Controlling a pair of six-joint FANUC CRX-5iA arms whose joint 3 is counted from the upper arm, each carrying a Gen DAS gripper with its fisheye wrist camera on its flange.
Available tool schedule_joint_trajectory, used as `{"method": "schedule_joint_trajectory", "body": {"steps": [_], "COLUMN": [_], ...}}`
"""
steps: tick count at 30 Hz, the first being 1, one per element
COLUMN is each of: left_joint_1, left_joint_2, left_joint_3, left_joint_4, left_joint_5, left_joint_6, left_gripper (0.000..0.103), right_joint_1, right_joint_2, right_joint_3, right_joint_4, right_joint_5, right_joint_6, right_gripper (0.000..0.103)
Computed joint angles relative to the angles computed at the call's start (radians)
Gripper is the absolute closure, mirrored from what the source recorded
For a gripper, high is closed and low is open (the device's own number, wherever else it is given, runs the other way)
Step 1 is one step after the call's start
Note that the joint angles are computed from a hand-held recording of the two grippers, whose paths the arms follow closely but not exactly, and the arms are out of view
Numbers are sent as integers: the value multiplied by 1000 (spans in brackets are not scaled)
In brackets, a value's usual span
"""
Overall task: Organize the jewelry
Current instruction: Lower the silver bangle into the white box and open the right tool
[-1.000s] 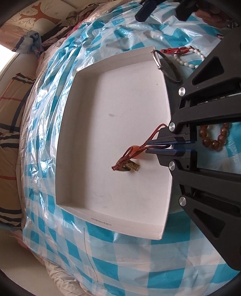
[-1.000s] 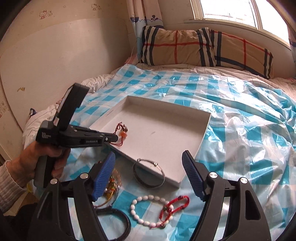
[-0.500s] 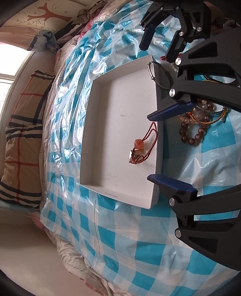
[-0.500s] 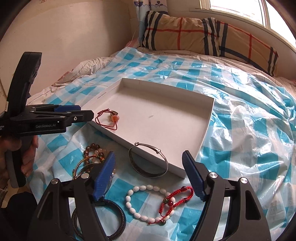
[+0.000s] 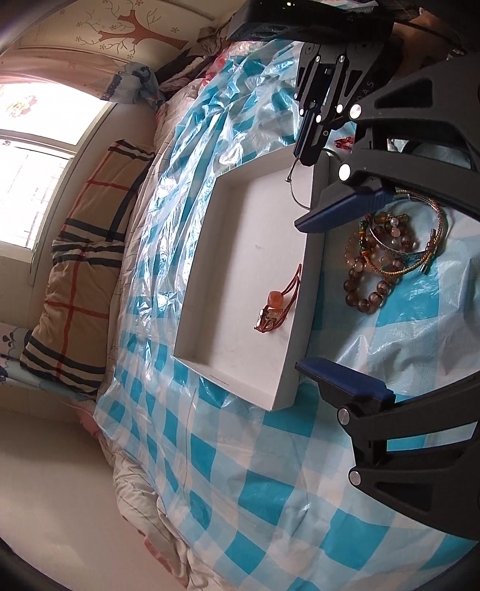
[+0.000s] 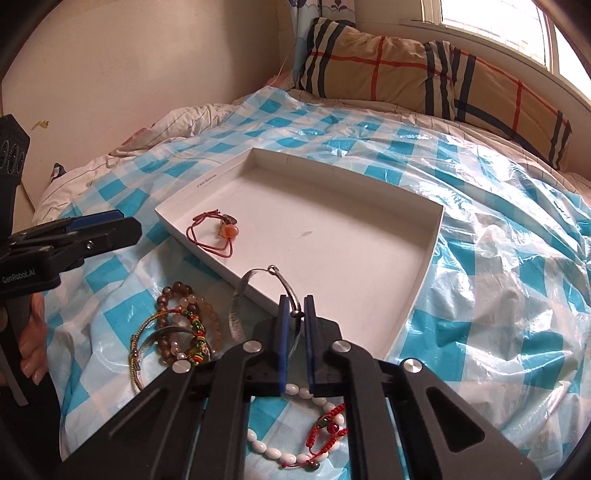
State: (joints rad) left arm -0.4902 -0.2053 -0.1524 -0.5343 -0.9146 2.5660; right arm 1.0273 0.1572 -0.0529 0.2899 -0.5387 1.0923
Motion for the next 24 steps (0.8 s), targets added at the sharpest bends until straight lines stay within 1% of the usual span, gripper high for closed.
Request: {"method": "schedule_joint_trajectory", "body": {"steps": [4,8,10,11,12,13,14,15,18,20,22,24], "left_joint_1": [-1,2,2,2,3,6,12,19,43,52,77,93], "left_joint_2": [-3,-5,-8,-10,-11,-13,-16,-18,-25,-25,-40,-48], "left_joint_3": [-6,-14,-18,-20,-24,-28,-34,-40,-54,-49,-59,-59], "left_joint_4": [3,15,21,25,32,43,61,77,128,139,177,200], "left_joint_5": [4,11,16,19,23,28,35,42,61,46,48,32], "left_joint_6": [7,0,-6,-11,-18,-29,-45,-58,-108,-135,-170,-212], "left_gripper": [36,36,36,36,35,33,32,30,28,28,28,28], "right_joint_1": [6,-1,-11,-17,-25,-30,-30,-26,-9,5,16,33], "right_joint_2": [-28,-7,10,20,23,14,-2,-15,-71,-117,-164,-197], "right_joint_3": [-35,-10,9,33,49,38,21,12,-22,-71,-122,-163], "right_joint_4": [92,140,148,110,63,57,55,49,-21,-30,-43,-15], "right_joint_5": [58,74,76,63,57,74,89,82,65,67,81,63], "right_joint_6": [-89,-134,-154,-136,-113,-124,-127,-121,-55,-53,-60,-92], "right_gripper": [95,95,94,91,67,44,43,43,43,34,20,13]}}
